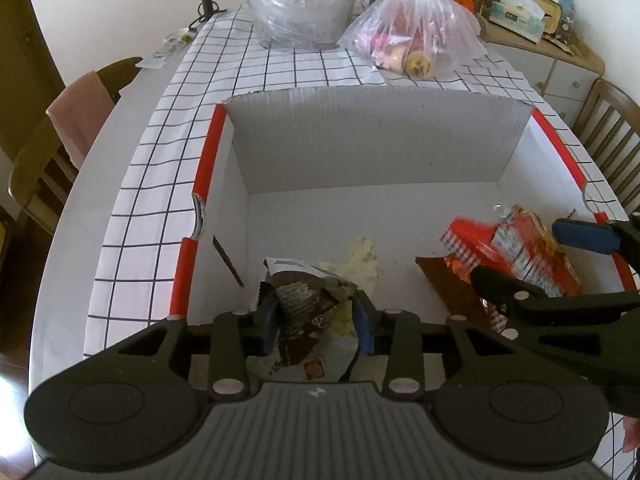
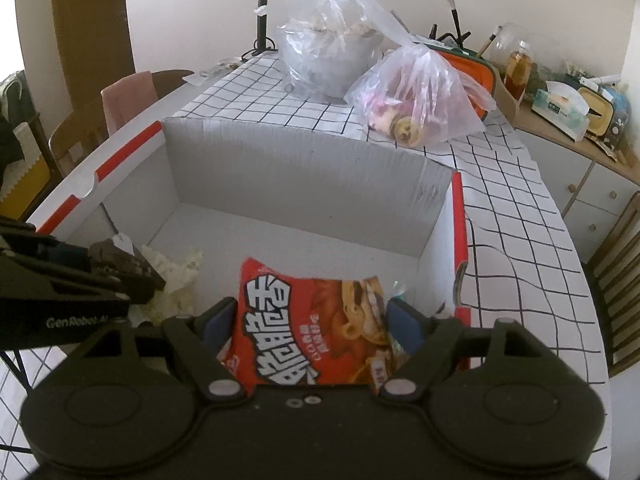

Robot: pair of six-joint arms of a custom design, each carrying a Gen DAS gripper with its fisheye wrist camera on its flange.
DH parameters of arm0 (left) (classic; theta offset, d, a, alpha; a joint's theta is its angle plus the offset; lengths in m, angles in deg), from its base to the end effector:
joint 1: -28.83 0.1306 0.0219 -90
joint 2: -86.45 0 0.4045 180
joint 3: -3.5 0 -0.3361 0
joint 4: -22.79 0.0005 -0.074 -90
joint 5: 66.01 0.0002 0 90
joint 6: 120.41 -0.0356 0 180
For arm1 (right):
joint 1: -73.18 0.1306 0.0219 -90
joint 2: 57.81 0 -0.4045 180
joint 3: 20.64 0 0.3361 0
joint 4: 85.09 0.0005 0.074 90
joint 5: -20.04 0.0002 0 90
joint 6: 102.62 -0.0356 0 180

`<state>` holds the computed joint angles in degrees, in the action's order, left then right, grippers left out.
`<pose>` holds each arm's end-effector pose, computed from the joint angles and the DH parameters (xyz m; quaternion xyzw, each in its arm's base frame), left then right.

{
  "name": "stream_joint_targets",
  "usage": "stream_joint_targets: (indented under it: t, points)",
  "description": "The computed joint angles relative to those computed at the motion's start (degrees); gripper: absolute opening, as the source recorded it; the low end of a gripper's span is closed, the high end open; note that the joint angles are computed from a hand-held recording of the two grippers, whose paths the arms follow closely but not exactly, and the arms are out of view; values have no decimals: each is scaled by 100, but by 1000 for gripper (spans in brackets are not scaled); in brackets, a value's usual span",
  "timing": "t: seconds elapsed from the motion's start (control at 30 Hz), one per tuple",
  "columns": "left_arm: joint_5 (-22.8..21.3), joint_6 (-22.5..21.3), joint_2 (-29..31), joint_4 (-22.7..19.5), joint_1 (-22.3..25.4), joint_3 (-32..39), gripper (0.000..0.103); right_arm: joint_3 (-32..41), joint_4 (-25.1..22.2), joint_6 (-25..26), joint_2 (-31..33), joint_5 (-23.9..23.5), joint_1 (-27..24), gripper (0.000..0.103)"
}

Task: Organize snacks
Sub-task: 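Lower both snacks into the red box and open both grippers, then move both tools back to the remaining snacks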

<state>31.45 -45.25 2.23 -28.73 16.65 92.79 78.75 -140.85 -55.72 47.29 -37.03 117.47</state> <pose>0.4430 -0.1009 0.4022 0.2415 0.9285 -0.0561 0.2763 0.3797 0.3427 0.3963 0.0602 0.9301 -0.0354 0.3606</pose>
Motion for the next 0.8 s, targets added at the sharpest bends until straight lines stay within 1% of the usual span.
stream_joint_targets:
  t: [0.03, 0.1, 0.13, 0.2, 0.27, 0.37, 0.5, 0.8]
  points:
    - [29, -4, -8, 10, 0, -4, 43, -13, 4, -17, -11, 19, 7, 81]
    - [1, 18, -49, 77, -4, -37, 51, -49, 14, -62, -50, 66, 14, 85]
    - [-1, 32, -56, 104, 2, -41, 52, -57, 17, -77, -66, 76, 20, 85]
    - [72, 65, -73, 105, 47, -31, 61, -117, 68, -109, -134, 51, 31, 86]
    - [113, 87, -131, 174, 81, -66, 64, -147, 86, -122, -193, 61, 64, 88]
    - [195, 89, -210, 197, 122, -88, 64, -169, 102, -139, -294, 132, 140, 89]
    - [254, 115, -380, 235, 154, -148, 67, -169, 82, -175, -440, 246, 269, 92]
    - [458, 134, -880, 181, 285, -289, 71, -206, -13, -371, -787, 467, 644, 93]
